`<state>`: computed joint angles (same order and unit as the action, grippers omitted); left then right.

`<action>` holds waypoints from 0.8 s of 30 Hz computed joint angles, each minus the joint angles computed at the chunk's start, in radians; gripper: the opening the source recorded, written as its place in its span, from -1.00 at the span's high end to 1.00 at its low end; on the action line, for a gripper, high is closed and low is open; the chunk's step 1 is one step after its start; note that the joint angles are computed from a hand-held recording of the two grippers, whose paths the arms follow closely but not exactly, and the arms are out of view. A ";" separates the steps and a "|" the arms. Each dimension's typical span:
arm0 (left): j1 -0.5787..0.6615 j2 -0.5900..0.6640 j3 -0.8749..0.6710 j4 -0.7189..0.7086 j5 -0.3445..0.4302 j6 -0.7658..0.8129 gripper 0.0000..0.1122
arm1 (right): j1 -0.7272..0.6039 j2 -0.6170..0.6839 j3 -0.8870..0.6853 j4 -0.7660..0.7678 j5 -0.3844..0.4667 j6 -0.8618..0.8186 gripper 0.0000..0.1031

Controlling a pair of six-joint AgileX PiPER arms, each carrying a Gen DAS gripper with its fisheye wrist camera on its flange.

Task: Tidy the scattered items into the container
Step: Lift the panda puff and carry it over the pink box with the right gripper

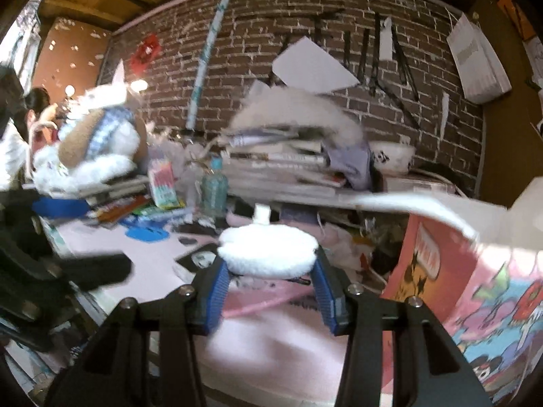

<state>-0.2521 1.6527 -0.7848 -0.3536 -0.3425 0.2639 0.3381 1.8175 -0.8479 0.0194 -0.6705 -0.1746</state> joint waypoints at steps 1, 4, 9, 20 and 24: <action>0.001 0.000 0.000 0.011 0.002 -0.010 -0.78 | -0.006 -0.012 0.003 -0.035 0.006 0.031 0.17; 0.001 0.002 -0.003 0.021 0.006 -0.021 -0.78 | -0.025 -0.062 0.019 -0.124 0.007 0.108 0.17; -0.004 0.005 -0.010 0.019 0.012 -0.016 -0.78 | -0.065 -0.146 0.029 -0.277 0.036 0.247 0.17; -0.016 0.014 -0.022 0.060 0.018 -0.049 -0.78 | -0.227 -0.234 -0.087 -0.618 0.241 0.629 0.17; -0.021 0.019 -0.029 0.065 0.024 -0.053 -0.78 | -0.302 -0.243 -0.162 -0.854 0.326 0.871 0.17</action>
